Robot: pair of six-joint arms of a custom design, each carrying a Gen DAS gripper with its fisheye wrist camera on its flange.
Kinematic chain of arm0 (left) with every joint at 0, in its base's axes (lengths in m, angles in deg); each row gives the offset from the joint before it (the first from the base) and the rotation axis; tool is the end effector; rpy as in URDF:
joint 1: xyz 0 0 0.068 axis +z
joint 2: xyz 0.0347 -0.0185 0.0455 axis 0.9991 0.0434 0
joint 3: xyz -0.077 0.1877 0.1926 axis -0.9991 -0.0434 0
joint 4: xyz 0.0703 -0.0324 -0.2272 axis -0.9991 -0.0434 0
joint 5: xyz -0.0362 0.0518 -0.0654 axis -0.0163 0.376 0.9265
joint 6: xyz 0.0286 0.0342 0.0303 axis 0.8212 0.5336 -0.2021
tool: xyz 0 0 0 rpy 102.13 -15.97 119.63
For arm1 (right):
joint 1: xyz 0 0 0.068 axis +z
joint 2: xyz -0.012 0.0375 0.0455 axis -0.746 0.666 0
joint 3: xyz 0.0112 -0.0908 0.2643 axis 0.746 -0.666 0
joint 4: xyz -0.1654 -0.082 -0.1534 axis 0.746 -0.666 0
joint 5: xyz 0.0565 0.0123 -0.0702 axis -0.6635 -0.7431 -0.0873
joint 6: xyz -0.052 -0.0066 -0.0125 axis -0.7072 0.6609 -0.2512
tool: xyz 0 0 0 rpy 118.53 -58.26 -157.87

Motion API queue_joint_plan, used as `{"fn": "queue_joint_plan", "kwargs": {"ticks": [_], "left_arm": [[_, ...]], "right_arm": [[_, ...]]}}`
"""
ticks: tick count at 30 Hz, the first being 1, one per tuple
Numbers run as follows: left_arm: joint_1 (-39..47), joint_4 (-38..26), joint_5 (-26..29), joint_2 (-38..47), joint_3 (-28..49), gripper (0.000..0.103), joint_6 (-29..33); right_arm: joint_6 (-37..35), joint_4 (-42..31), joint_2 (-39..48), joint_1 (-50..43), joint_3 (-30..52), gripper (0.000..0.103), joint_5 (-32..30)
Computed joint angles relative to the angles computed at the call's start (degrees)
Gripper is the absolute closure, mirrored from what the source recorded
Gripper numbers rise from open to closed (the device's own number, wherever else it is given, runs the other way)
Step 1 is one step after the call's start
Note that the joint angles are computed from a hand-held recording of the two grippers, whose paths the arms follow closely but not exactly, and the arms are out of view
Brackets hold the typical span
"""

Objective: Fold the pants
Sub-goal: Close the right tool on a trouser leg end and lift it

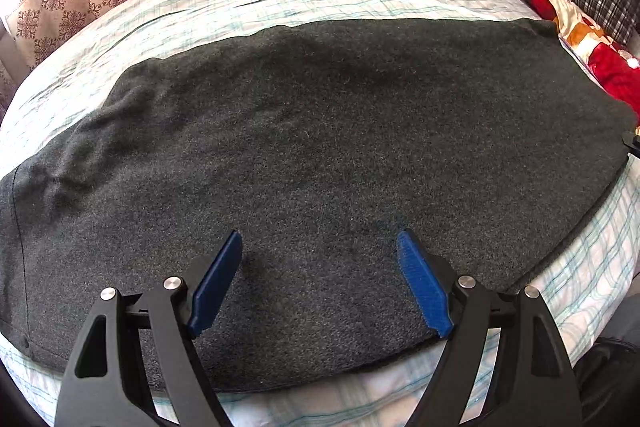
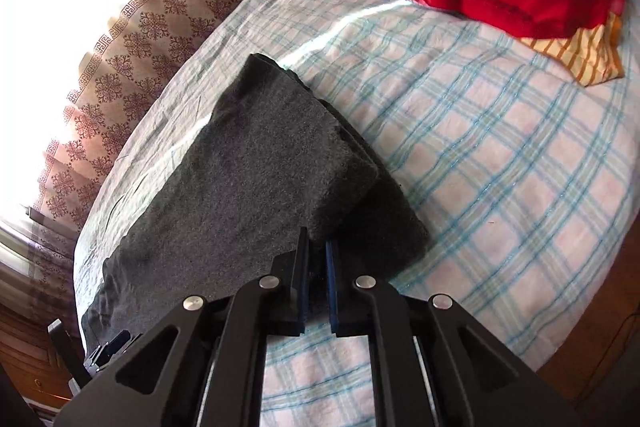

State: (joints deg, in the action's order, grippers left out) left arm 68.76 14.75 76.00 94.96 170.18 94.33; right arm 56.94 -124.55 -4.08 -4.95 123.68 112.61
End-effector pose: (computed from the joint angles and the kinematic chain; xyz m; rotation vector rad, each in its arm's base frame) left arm 0.4676 -0.1707 0.1634 1.3838 2.3053 -0.3351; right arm 0.1472 0.1090 0.2301 1.6449 1.8567 0.0814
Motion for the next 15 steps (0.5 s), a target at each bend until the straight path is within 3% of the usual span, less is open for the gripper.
{"fn": "queue_joint_plan", "kwargs": {"ticks": [3, 7, 11, 14, 15], "left_arm": [[0.1, -0.4, 0.0, 0.7, 0.5, 0.020, 0.1], [0.3, -0.4, 0.1, 1.1, 0.7, 0.018, -0.2], [0.0, -0.1, -0.7, 0.6, 0.2, 0.018, 0.2], [-0.9, -0.3, 0.1, -0.6, -0.2, 0.018, 0.9], [-1.2, -1.1, 1.1, -1.1, -0.1, 0.018, 1.0]], "right_arm": [[0.6, -3.7, 2.5, 1.4, 3.4, 0.097, -1.0], [1.9, 5.4, 1.3, 0.2, -4.9, 0.097, -5.6], [-0.6, 4.6, 2.2, -0.6, -3.9, 0.095, -6.0], [1.4, 2.5, 1.6, 0.4, -3.0, 0.082, -5.3], [3.9, 0.5, 1.7, 1.6, -2.1, 0.072, -4.8]]}}
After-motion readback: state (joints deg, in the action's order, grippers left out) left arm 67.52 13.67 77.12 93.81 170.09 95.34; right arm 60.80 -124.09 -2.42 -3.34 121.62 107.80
